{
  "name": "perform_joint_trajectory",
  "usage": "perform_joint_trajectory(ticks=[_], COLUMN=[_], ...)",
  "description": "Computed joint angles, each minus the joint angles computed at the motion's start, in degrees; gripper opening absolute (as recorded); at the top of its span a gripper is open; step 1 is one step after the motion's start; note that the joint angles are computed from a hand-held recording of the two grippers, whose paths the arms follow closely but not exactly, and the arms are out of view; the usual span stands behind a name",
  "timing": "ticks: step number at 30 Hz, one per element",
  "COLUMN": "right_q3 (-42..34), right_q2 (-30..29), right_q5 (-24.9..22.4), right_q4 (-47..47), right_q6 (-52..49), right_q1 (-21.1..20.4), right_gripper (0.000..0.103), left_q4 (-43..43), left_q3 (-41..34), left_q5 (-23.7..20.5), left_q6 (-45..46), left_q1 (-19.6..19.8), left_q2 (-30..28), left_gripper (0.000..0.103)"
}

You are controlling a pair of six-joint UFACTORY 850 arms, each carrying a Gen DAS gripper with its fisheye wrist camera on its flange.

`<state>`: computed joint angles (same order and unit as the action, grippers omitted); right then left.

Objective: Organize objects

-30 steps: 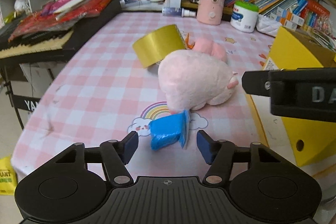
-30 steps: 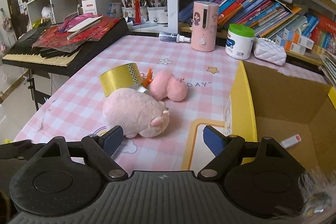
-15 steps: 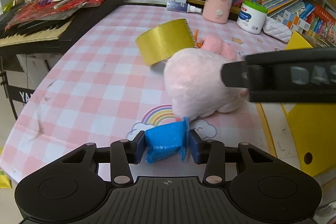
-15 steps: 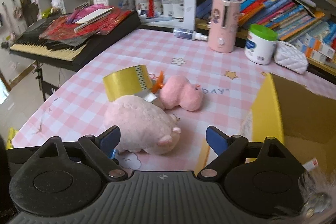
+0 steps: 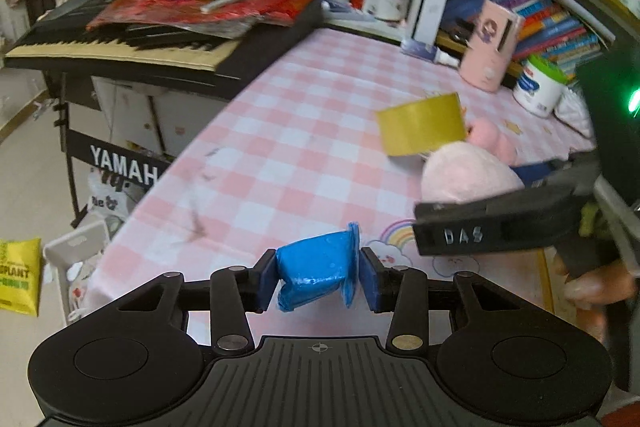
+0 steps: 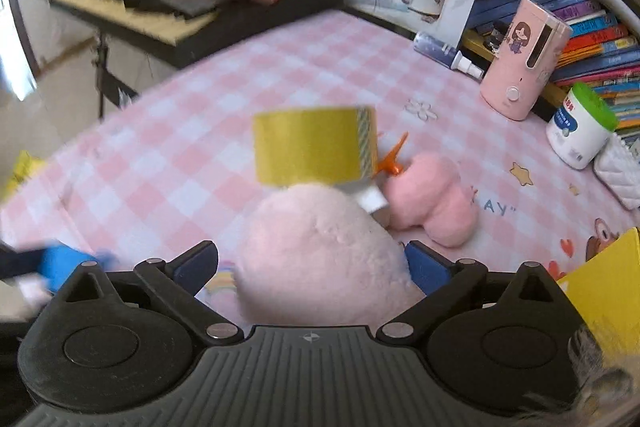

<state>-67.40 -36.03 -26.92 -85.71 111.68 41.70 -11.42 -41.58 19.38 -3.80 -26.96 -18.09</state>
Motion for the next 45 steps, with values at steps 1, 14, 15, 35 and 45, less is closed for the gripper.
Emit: perform_joint_trajectory(ticks=[1, 14, 15, 35, 45], right_q3=[-0.11, 7.77, 8.33, 16.24, 18.75], right_q2=[-0.46, 7.61, 8.04, 16.32, 17.75], right_q5=[-0.67, 0.43, -0.14, -10.81, -21.43], right_q4=[0.32, -2.62, -1.67, 7.29, 15.58], right_q6=[-0.82, 16.53, 16.58, 32.43, 35.57], right_q1=[0.14, 2.69, 3.29, 17.05, 25.85], right_gripper=[0.096, 0.076, 0.076, 0.076, 0.077], left_q4=[-0.31, 11.94, 13.35, 26.4, 40.71], left_q3=[0.47, 4.86, 5.28, 18.52, 20.66], left_q5=[0.15, 3.19, 3.34, 6.15, 5.43], left_q6=[0.16, -10.75, -11.67, -21.29, -27.41], left_q1=[0.16, 2.03, 1.99, 3.03, 0.34], left_q2=[0.65, 5.86, 6.14, 21.53, 23.47], left_gripper=[0.041, 0.041, 0.041, 0.04, 0.04])
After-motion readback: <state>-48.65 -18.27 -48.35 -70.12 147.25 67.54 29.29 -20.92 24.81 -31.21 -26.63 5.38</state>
